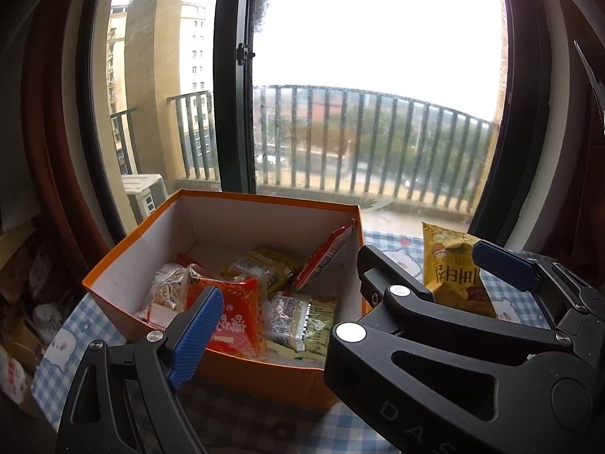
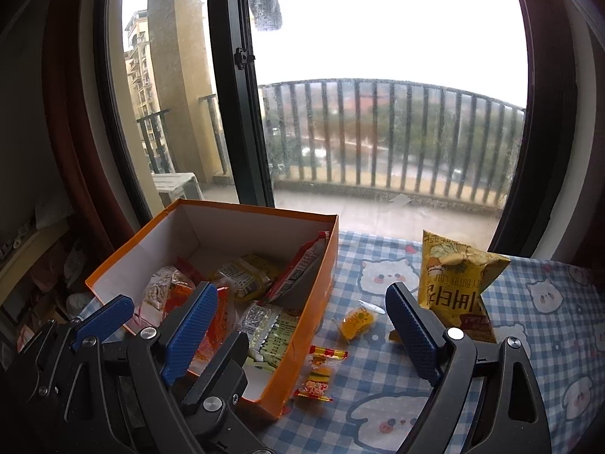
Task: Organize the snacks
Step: 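Withdraw both tools from the box toward the yellow chip bag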
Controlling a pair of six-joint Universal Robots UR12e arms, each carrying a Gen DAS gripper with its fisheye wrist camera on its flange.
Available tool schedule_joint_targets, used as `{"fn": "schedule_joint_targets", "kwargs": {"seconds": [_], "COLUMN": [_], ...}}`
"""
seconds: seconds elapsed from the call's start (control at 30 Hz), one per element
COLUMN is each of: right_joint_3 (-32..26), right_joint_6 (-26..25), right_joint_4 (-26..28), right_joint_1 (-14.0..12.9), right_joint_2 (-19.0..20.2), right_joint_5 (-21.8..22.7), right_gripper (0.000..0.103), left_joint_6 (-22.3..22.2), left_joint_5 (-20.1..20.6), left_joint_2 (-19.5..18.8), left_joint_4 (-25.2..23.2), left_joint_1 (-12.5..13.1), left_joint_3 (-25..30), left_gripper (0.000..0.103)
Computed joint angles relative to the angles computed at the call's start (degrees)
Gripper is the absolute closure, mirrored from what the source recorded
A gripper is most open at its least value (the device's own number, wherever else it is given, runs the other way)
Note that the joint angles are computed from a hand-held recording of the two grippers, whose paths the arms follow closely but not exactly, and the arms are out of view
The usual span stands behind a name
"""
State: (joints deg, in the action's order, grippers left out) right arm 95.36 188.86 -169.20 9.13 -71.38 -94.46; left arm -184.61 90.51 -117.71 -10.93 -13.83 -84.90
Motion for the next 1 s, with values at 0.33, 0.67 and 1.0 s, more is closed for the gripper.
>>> {"fn": "schedule_joint_targets", "kwargs": {"seconds": [0.33,0.67,1.0], "right_joint_3": [4.2,8.5,10.7], "right_joint_6": [-1.3,-1.8,-2.3], "right_joint_4": [-1.0,-3.9,-5.3], "right_joint_1": [-1.9,-4.8,-7.6], "right_joint_2": [-3.1,-5.2,-5.9], "right_joint_5": [0.1,1.4,2.9], "right_gripper": [0.011,0.011,0.011], "left_joint_6": [-0.3,0.9,0.6], "left_joint_5": [1.2,1.6,2.4], "left_joint_2": [0.3,-0.7,-2.5], "left_joint_4": [1.4,1.7,-1.0], "left_joint_1": [-2.4,-5.0,-7.2], "left_joint_3": [-1.1,-0.4,2.0], "left_gripper": [0.013,0.013,0.013]}}
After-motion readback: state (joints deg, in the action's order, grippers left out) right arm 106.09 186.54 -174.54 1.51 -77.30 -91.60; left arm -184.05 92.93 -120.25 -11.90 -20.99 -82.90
